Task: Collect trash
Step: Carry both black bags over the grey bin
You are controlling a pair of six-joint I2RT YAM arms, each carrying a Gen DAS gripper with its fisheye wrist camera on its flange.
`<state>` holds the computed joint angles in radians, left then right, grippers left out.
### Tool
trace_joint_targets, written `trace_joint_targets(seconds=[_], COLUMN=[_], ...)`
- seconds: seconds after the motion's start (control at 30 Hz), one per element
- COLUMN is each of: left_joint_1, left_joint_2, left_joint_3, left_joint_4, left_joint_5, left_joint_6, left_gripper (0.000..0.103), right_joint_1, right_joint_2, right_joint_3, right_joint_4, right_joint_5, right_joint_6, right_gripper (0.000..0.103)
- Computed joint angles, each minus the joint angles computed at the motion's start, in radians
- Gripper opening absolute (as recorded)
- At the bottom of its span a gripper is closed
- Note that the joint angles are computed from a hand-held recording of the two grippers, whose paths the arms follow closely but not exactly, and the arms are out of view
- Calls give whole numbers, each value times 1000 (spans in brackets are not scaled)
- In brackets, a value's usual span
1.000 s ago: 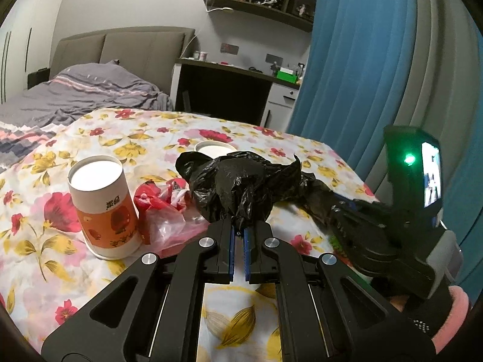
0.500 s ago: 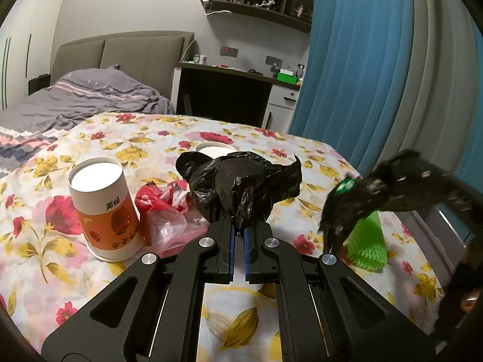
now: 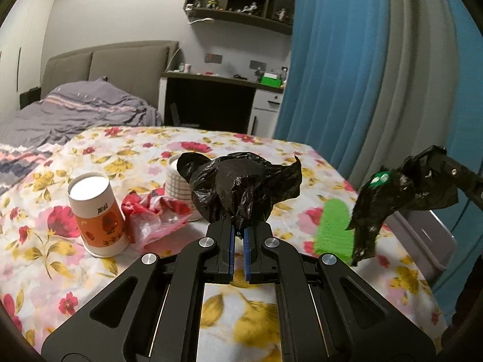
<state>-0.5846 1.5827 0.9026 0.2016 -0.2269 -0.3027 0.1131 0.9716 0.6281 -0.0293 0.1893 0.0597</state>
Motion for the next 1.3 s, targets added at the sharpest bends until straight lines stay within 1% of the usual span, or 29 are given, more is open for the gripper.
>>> trace_joint_targets(seconds=[0.17,0.3,0.53,0.7,0.73,1.0,1.1,1.23,1.3], left_joint_1=[-51,-98,-181,-238,-249,-315,-335,-369,-382], left_joint_2=[-42,-61,-52,-20,-12,60,90,136,162], left_joint_3=[9,26,68,110,121,206,242,296,327], left_joint_4=[-31,-58,-82,-87,-90,-101,-109,-114,-115], left_joint_5=[-13,-27,-58,-75,-76,-73,-65,-62,-57], left_joint_6=[3,3,15,32,34,46,52,63,68], left_gripper=[3,3,3,4,4,4,3,4,4], right_joint_1=[-19,-53,-142,-212,-239,-382,-450,-508,-562], right_joint_2=[-70,-142,-246,-299,-311,-349,-347,-339,-330], right_joint_3=[-27,-48,-76,-89,-92,-99,-99,-97,-96], right_joint_4=[-34,-70,-126,-153,-161,-185,-185,-181,-177], right_joint_5=[2,-21,-82,-121,-142,-224,-267,-285,-315], right_joint_6=[-14,-22,-39,-51,-57,-90,-103,-114,-122], right_gripper=[1,1,1,1,1,1,1,1,1])
